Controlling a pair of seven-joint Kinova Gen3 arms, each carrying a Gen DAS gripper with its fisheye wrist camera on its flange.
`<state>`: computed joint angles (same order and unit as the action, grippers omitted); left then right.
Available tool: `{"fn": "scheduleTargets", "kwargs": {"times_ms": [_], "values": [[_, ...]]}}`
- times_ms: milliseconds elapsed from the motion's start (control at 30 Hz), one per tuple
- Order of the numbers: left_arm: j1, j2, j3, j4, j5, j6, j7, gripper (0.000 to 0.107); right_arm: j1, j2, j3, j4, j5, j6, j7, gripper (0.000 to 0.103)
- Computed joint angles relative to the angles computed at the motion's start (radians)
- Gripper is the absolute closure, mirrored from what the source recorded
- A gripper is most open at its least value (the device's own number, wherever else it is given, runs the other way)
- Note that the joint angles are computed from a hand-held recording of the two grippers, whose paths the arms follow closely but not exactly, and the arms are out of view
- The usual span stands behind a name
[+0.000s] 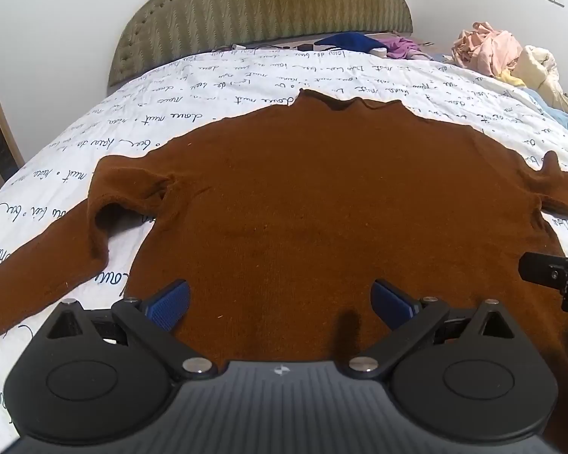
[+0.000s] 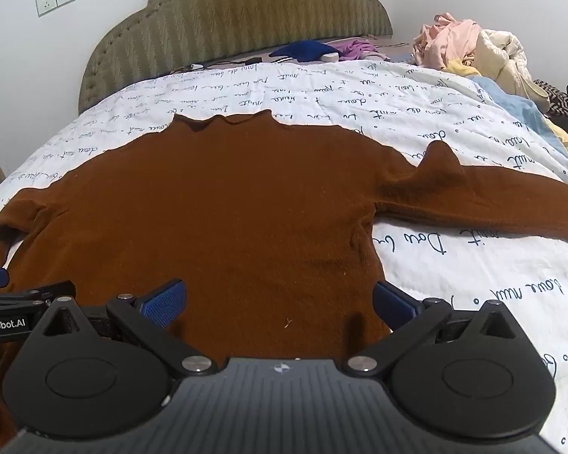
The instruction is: Fold small clothes
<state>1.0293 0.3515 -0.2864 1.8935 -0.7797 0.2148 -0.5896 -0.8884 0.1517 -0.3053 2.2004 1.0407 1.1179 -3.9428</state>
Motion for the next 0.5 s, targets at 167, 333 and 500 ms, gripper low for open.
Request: {"fn": "scheduleTargets", "kwargs": {"times_ms": [167,333,500], "values": [[-0.005,0.006,0.007,-0.003,-0.001,0.004,-0.002,0.005,0.001,-0.004,-0.002,0.007,-0.002,-0.003,-0.007,0.000],[0.010,0.011,-0.006,-0.003,-0.012,0.004,0.007,0.005,-0.005,-0.005,-0.005,0.010,-0.001,0.006,-0.021,0.000],[0.007,0.013,-0.002,-0.004,-0.009,0.004,0.003,0.005,-0.007,-0.014,-0.011,0.016,0.002,0.009,-0.029,0.000]]}}
